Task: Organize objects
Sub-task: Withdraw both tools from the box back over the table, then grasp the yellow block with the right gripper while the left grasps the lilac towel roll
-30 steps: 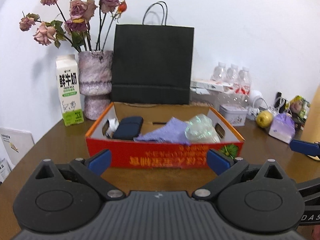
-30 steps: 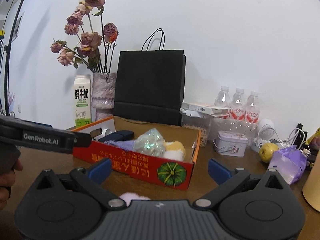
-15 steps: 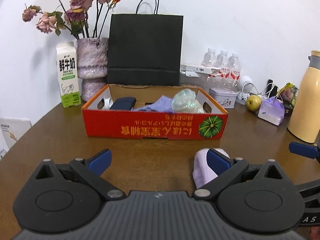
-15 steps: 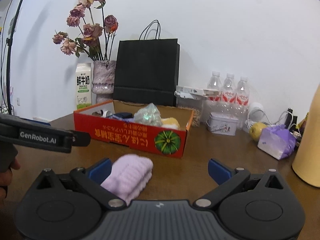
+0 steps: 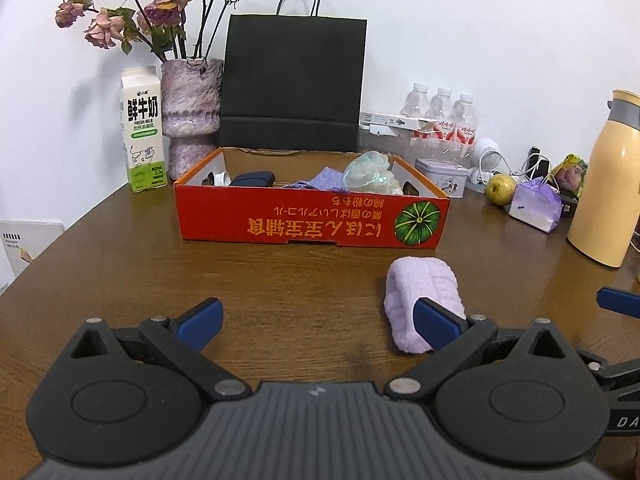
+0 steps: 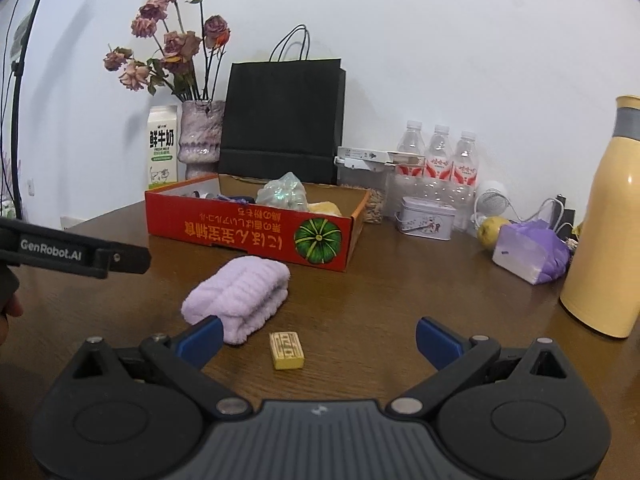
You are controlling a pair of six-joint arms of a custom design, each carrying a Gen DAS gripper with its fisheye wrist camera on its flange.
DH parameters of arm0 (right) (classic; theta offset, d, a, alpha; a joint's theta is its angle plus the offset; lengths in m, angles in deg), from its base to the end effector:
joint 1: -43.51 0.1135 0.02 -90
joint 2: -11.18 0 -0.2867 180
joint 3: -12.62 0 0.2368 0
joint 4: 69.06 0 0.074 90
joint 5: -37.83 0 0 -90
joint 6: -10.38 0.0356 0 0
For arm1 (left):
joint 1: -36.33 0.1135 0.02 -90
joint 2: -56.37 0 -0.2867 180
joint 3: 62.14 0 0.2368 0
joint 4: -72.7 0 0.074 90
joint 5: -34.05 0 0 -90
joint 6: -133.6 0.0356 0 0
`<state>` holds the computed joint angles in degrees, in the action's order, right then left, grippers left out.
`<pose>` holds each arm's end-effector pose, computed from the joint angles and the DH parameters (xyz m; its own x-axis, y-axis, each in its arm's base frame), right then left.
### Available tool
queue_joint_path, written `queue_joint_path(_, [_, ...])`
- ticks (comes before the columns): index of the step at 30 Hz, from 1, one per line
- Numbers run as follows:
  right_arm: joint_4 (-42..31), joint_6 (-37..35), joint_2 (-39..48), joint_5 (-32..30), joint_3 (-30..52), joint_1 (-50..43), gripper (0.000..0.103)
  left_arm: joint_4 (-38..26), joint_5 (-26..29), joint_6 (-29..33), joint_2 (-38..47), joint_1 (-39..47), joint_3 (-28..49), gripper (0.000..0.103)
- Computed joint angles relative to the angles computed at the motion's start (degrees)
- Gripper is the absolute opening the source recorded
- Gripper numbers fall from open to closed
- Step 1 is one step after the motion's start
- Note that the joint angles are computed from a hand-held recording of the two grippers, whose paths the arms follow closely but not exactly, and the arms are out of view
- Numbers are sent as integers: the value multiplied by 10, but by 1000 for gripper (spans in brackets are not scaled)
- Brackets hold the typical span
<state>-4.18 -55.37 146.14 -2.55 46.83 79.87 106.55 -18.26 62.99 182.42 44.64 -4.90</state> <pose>0.2231 0.1306 0.0269 -0.3838 0.0479 -0.9222 0.2969 0.9520 -0.0741 0.3574 0.0302 0.0660 -0.4082 0.2059 -0.8894 0.5480 0.8344 -0.0584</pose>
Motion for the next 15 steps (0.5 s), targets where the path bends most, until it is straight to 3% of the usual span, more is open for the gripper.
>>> queue_joint_path(6, [-31,17,-11,2,-6,5,103,-10,14,8,0,8,1,103])
queue_joint_path(12, [-143,-4,-41,-100,37,-43,99,-19,9,-2,0,11,8,103])
queue_joint_path(15, [-199,-19,-43,-122,76,-65,90,-24,4,-7,0,12,12,103])
